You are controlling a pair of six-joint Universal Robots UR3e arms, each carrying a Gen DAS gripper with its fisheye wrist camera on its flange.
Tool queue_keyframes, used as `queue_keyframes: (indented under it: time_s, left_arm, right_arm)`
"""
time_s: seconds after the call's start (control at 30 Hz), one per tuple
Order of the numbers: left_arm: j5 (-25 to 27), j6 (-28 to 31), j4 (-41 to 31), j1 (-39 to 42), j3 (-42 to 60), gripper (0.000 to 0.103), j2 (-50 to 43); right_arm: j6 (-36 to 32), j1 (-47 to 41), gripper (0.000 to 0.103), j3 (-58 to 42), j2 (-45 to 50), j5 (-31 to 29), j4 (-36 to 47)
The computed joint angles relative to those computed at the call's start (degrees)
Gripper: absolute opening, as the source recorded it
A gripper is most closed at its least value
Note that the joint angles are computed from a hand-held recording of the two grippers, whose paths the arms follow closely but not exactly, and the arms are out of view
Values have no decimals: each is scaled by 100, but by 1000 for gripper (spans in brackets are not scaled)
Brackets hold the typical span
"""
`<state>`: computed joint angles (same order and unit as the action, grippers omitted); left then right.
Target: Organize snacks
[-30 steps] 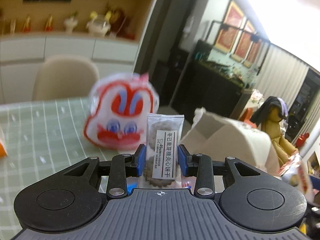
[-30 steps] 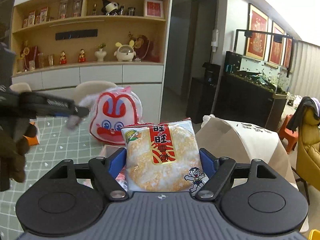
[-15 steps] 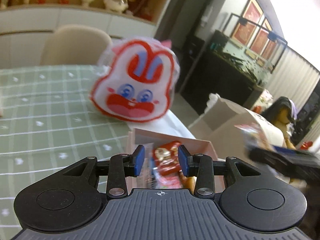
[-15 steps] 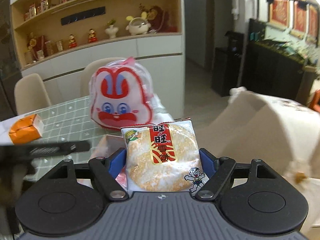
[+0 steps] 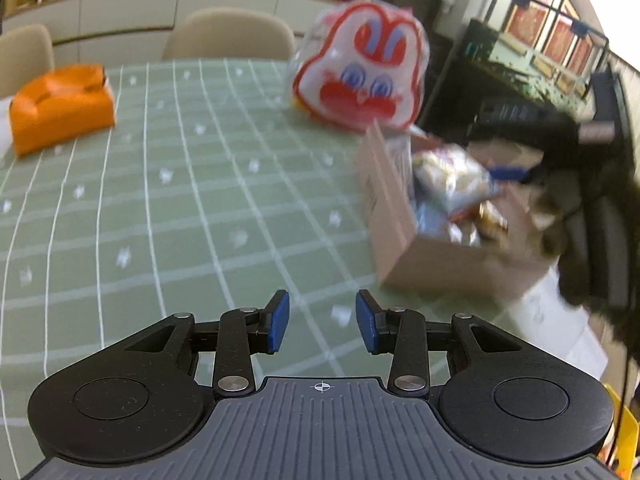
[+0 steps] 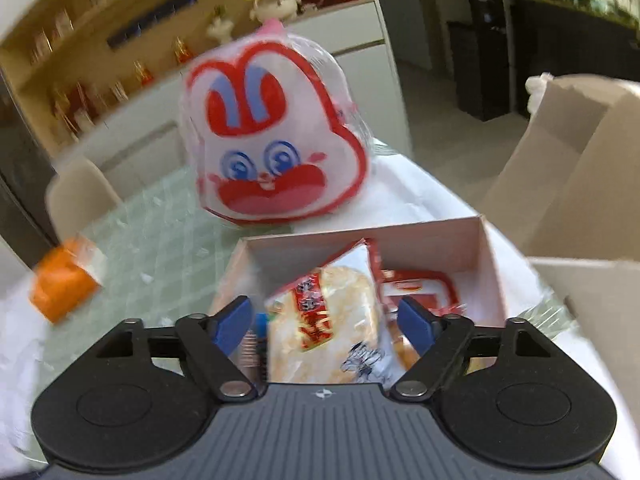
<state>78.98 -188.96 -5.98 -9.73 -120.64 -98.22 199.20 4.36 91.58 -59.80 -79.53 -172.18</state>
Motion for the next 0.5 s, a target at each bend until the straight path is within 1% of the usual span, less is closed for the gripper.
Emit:
queue_keyframes:
  time_s: [0.1, 0.13, 0.2, 0.27, 0.33, 0.37, 0.4, 0.43, 0.5]
  left_arm:
    - [-232, 266, 286, 111, -579, 41, 264]
    - [-251, 402, 400, 117, -773, 41, 359]
    - [-245, 671, 660, 91, -1127, 41, 489]
    - [-223, 820, 899, -5, -1334, 41, 468]
    - [-170, 888, 1273, -172, -1547, 41, 355]
    - [-87, 863, 1413, -296, -1608, 41, 294]
    - [-12, 814, 1544, -408, -1650, 41, 216]
    - [83, 740, 1747, -548, -1705, 41, 109]
    - [362, 603, 2223, -817, -1734, 41, -199]
  right_arm:
    - [57, 372, 83, 400, -392, -852, -227]
    - [35, 599, 83, 564, -551, -1283, -229]
    - [37, 1199, 83, 864, -821, -2329, -96]
    - [161, 1866, 83, 1148, -881, -3489, -132]
    - [534, 2671, 83, 1417, -695, -4821, -223]
    - [843, 2997, 83, 1594, -697, -5231, -68]
    - [1038, 3171, 83, 1819, -798, -5293, -3]
    - [1195, 3272, 83, 2137, -942, -5110, -55]
    - [1265, 3064, 85, 2923, -1346, -4013, -430]
